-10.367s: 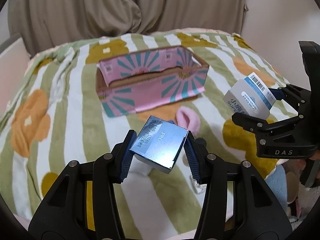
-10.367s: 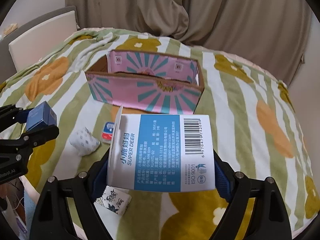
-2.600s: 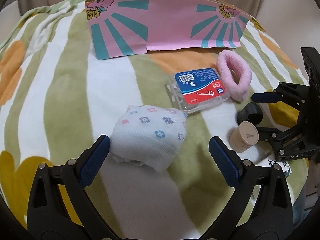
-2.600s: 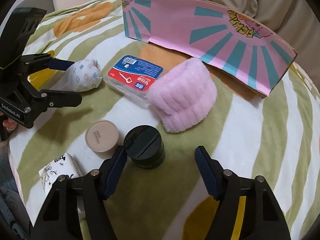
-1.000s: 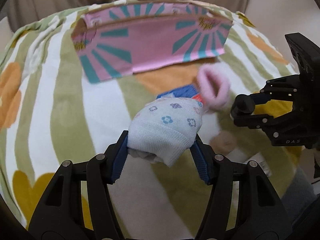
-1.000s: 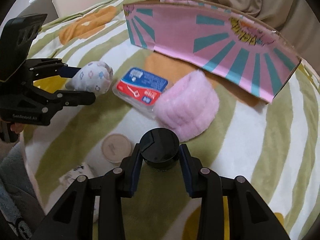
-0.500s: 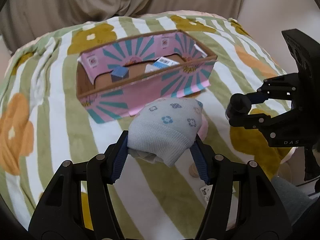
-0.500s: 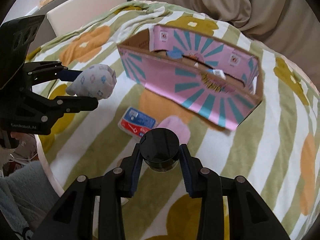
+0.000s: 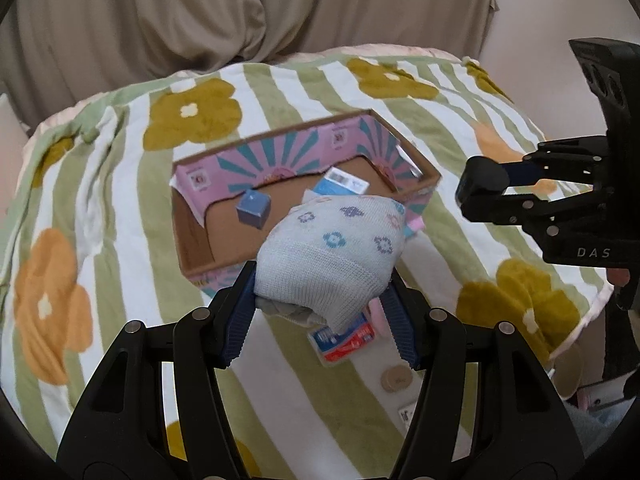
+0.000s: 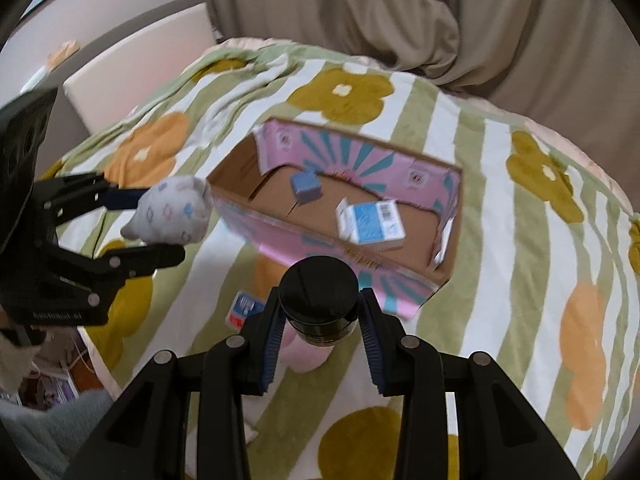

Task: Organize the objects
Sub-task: 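Carry the sock and black jar over the pink box with both tools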

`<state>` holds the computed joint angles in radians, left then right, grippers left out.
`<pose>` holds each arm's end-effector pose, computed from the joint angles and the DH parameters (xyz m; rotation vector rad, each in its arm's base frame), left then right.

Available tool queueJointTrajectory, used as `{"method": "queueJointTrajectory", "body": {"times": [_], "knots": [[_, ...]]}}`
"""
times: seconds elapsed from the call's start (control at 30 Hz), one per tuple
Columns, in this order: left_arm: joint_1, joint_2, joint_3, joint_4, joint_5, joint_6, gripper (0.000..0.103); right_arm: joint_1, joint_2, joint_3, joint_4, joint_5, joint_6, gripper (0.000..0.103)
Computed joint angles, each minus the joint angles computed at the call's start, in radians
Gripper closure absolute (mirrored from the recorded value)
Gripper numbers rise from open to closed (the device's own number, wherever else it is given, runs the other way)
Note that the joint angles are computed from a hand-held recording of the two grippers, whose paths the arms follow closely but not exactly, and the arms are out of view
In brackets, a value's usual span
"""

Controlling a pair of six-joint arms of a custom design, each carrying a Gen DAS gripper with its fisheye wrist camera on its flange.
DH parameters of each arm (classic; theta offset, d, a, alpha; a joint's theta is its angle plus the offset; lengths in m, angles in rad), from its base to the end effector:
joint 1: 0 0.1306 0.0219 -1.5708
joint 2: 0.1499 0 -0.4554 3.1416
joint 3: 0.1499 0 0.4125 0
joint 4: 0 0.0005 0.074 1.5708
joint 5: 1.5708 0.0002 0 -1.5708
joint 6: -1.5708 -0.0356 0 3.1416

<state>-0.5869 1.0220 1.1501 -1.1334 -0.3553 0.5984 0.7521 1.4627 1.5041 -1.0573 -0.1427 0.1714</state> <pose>0.2660 -0.1626 0.5122 -0.1437 2.4803 -0.0331 0.3697 0.3521 0.5097 -1.2162 2.3241 0.3934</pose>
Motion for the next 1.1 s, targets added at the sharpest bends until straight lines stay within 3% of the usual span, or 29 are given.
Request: {"method": "queueJointTrajectory", "body": {"times": [0.33,0.77,1.1], "knots": [[0.137,0.059,0.041,0.047,0.068,-0.112,0.046,-0.018,0.104,0.138,-0.041,0.036,-0.008,0.069],[0.295,0.169,0.067,0.155,0.169,-0.235,0.046,-0.04,0.273,0.3,-0.08,0.012,-0.045,0.069],[0.375,0.287,0.084,0.196,0.27,-0.26,0.046,-0.051,0.389,0.407,-0.135,-0.007,-0.129,0.069]]}}
